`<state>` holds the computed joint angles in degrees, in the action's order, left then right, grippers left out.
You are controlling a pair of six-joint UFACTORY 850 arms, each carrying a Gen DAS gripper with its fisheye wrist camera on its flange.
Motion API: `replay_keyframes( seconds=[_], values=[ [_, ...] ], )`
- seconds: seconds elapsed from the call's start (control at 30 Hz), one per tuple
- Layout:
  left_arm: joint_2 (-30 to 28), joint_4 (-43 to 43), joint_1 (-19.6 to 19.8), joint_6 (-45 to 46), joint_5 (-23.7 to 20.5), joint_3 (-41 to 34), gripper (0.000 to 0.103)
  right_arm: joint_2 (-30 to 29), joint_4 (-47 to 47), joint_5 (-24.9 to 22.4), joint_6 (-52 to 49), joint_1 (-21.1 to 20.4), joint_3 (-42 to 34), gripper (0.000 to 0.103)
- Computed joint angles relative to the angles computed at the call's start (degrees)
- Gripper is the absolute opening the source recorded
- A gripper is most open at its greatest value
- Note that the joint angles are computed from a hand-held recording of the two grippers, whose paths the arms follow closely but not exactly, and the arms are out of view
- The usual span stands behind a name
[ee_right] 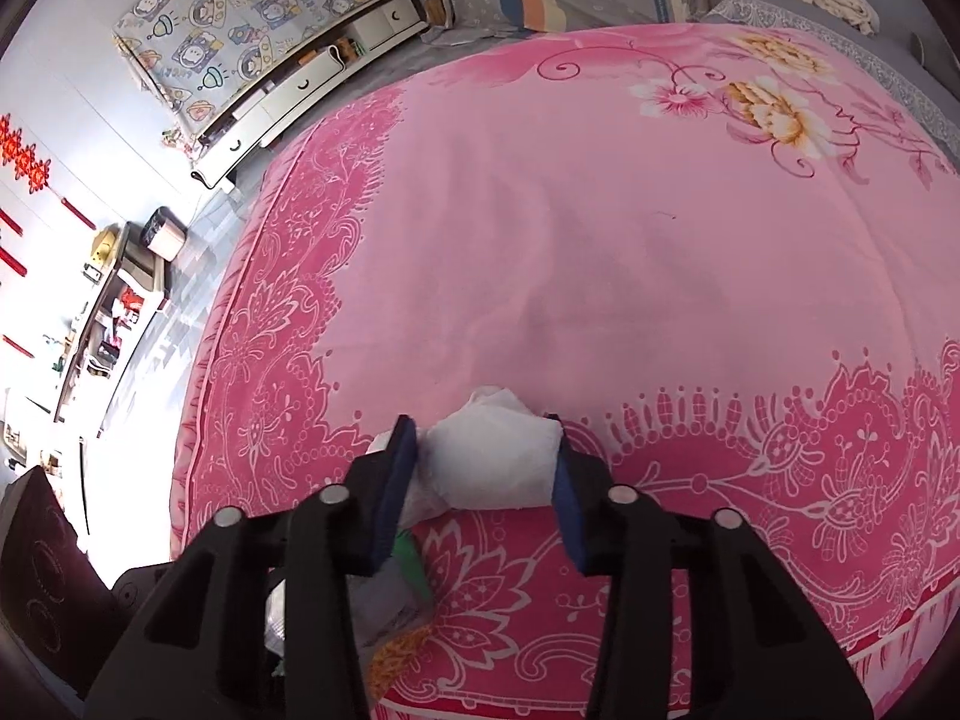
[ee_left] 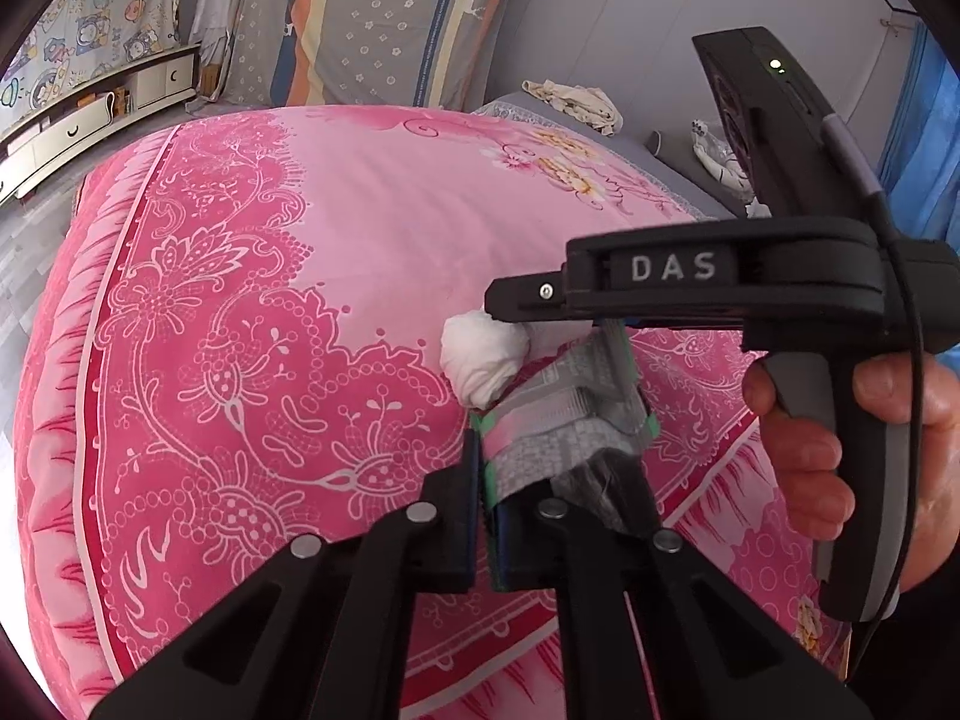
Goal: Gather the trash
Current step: 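Grasp the foil wrapper with the left gripper while the right grasps the white tissue, then lift the foil wrapper and tissue and carry them over the yellow bin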
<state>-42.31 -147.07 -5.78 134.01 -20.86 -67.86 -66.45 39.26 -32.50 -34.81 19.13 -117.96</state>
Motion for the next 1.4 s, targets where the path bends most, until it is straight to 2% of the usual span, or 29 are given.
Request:
replay_keyframes(
  seconds=[0.17,0.27,0.57,0.83,0.97,1.1,1.3,1.4],
  values=[
    [0.92,-1.69,-0.35,2.14,-0.37,0.76,0.002,1.74,1.41,2.24,-1.86,0.03,2.56,0.02],
    [1.36,-2.09,-0.59,2.87,-0.5,1.14,0.001,2.76,1.98,3.47,-3.02,0.04,4.22,0.016],
    [3.95,-1.99,-0.97,3.82,-2.51,3.72,0.001,6.22,7.9,7.04,-7.53,-1.0,9.28,0.013],
    [7.9,-5.5,-1.17,8.02,-4.91,7.55,0.001,10.78,18.54,9.69,-16.1,-3.06,15.23,0.013],
    [10.75,-9.04,-1.82,12.28,-6.28,9.93,0.001,15.26,28.38,11.41,-25.54,-4.6,21.24,0.013],
    [13.96,-12.69,-3.51,17.05,-7.57,12.25,0.001,21.63,43.05,12.71,-40.27,-6.4,29.66,0.013],
    [18.85,-16.28,-7.42,23.07,-10.02,15.74,0.001,32.65,72.39,12.92,-68.73,-9.95,44.18,0.013],
    [21.23,-16.59,-10.06,25.16,-11.56,17.19,0.001,38.66,85.46,10.59,-81.03,-12.78,52.21,0.013]
  ],
)
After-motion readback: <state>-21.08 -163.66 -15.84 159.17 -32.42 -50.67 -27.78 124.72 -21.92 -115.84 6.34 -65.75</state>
